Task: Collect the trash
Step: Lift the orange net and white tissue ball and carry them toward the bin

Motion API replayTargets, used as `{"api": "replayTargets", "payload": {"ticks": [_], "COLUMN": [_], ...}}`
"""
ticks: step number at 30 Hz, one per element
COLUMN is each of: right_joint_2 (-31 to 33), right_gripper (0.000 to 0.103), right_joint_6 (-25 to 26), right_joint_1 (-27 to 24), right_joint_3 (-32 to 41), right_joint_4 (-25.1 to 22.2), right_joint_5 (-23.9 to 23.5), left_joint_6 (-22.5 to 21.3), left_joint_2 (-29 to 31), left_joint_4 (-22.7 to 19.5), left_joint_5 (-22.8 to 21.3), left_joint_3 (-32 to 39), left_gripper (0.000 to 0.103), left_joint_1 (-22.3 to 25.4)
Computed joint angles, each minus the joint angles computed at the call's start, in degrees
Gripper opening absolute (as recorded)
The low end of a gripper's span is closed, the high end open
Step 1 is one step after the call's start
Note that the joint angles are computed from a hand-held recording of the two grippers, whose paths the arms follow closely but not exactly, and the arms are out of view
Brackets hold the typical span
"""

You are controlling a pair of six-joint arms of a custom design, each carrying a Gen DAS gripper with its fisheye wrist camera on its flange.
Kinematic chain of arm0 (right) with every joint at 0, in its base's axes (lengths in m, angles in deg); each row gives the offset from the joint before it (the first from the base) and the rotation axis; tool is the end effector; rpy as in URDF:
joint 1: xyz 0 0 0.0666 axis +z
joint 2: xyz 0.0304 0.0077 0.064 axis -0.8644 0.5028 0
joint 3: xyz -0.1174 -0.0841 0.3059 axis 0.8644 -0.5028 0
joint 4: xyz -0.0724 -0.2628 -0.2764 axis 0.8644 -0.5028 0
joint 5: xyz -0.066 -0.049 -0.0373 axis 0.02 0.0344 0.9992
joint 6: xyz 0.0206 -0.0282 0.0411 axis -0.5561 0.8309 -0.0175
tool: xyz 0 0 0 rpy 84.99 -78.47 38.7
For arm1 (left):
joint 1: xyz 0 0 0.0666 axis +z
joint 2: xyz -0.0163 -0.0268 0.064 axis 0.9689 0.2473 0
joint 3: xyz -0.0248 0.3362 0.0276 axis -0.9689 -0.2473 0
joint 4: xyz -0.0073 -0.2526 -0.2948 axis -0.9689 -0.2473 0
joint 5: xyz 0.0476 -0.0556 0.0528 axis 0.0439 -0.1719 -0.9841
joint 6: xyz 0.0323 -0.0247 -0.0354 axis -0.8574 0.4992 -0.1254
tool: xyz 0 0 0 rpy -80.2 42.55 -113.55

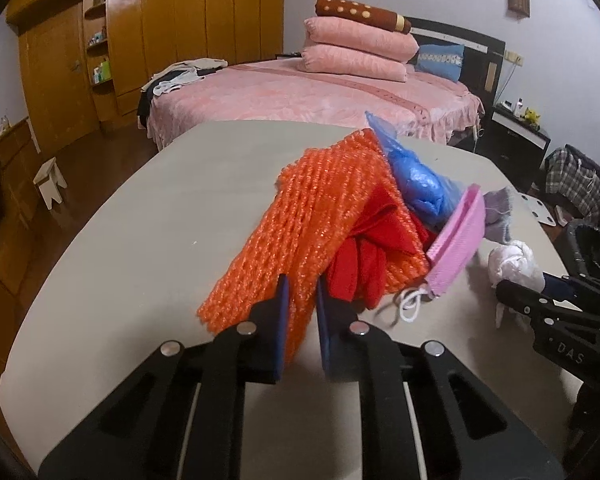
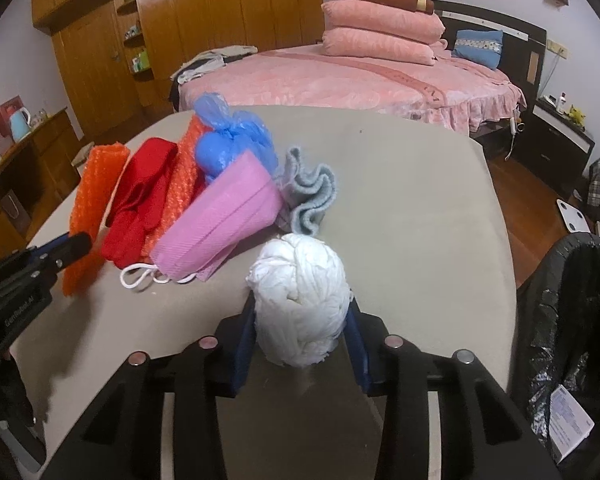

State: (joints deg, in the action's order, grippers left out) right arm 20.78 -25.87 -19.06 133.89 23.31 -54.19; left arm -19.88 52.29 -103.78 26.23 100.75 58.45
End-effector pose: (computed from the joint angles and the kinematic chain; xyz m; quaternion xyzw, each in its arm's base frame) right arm 0.3381 0.2829 0.2510 -0.1632 0.9094 0.1099 0.3665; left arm 0.2883 -0.0779 0.3200 -0.0834 0.9102 0.0231 0.4051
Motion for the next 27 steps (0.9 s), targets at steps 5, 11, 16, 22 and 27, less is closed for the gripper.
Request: {"api": "replayTargets", "payload": {"ticks": [5, 11, 16, 22, 27], "right_joint_2": [-1.1, -2.6, -4.0, -6.8, -9.8], "right_gripper": [0.040, 0.040, 0.040, 0.040, 0.040], "right_joint_6": [-0.5, -0.8, -1.0, -0.9, -0.4], "right_joint_1": [0.1, -0.4, -1.0, -1.9, -2.5], "right_joint_3": [-0.3, -0.2, -0.4, -1.4, -2.5], "right_joint_4": [-0.2, -0.3, -0.5, -0.7, -1.1], "right_joint_5": [-0.4, -0.9, -1.3, -1.8, -1.7], "left_joint_6": [1.2, 1.9, 1.7, 2.6, 2.8], "left_joint_2": [-0.6, -1.0, -1.0, -1.4, -1.6], "left_joint_4": [-0.7, -1.3, -1.7, -2.2, -2.3], "left_joint_5": [-0.2, -1.1, -1.6, -2.4, -2.9], "left_joint_3": [0.4, 1.4, 2.5, 3.9, 4.9], "left_gripper": [0.011, 0.011, 0.011, 0.011, 0.011], "left_joint_1": [-1.5, -3.9, -5.6, -8.2, -11.0]}}
